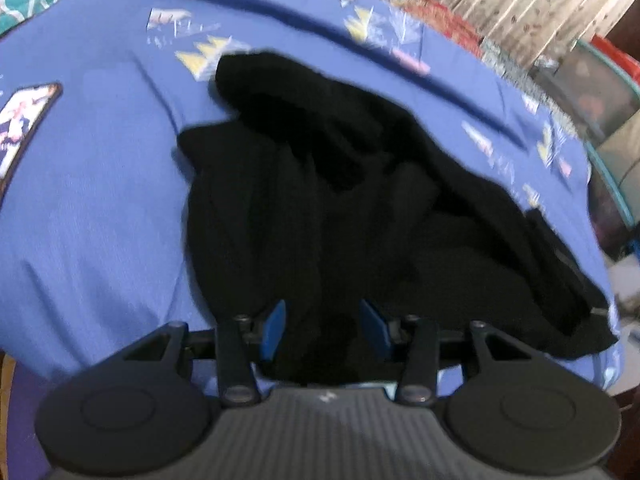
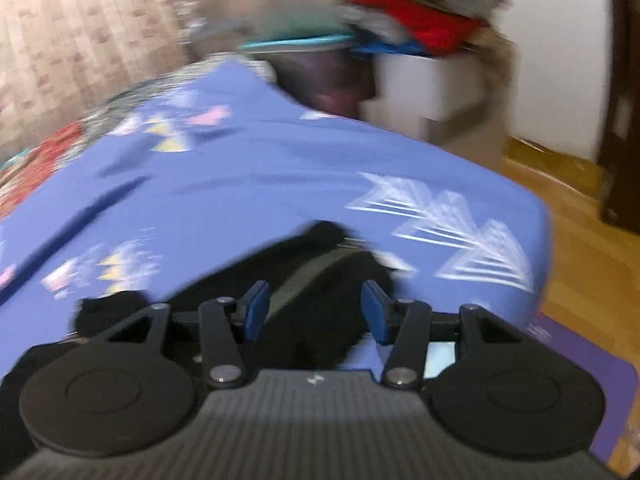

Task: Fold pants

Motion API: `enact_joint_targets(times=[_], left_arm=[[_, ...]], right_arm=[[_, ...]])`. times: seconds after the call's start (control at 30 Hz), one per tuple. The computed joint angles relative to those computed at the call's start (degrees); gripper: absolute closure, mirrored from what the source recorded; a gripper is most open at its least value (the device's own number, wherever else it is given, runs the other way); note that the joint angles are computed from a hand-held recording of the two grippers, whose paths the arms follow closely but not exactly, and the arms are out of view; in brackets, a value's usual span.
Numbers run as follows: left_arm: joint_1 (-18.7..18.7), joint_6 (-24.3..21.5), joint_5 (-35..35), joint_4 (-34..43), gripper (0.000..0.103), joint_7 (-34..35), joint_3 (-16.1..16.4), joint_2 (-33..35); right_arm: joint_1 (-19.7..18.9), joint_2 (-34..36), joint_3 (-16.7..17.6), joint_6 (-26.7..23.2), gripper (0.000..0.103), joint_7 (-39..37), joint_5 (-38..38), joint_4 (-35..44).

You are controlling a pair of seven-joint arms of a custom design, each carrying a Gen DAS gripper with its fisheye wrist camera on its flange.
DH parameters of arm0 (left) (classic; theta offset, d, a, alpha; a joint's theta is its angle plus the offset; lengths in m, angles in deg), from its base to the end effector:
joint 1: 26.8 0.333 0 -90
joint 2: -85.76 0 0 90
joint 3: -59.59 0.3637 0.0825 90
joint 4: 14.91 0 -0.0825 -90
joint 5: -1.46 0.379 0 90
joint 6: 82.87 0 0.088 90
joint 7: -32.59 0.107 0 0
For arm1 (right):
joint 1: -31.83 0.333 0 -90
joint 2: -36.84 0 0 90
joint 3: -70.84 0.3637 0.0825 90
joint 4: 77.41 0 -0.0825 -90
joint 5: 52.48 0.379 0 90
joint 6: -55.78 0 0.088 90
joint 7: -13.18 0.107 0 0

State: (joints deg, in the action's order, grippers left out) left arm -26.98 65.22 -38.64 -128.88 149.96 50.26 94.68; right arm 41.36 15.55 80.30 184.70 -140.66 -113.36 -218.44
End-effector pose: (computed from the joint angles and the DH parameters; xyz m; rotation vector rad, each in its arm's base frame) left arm 0.6177 -0.0866 0.4810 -1.9592 2.1963 -1.0051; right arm 0.4094 0.1209 0.5055 -0.6362 2.3882 -1.0721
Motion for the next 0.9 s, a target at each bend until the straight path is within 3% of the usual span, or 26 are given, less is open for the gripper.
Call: enact_joint_targets(times=[0.27,0.4,0.63,0.77,0.9], left_arm=[[0.07,1.59,-2.42,-1.92,0.061,4.09,-0.41,-0.46],[0.3,1.24,-4.06,-2.02,0.061,5.65,-0.38,-0.44],[0.73,0.02,-6.01,-1.59,0.06,7.32,-0.25,-0.66],[2.85,-2.14,-14.12,0.6,0.06,15.95,-0.01,-1.79],[2.81,2.92,-17.07,4.76,0.059,22.94,0.34,-1.18]], right_arm=[[2.79,10.23,-0.46,9.28,0.05,-5.3,-5.74,7.81],[4.74,13.05,-0.68,9.2,0.05,-10.2,-5.94,10.31],[5.38,13.07,-1.96,9.91,0.05,-11.13,-6.13,10.1],[5.32,12.53,-1.86,9.29,0.051,-12.59,-6.44,10.22],[5.21,12.56,-1.81,8.89,0.055,-16.84,-9.04,11.36]])
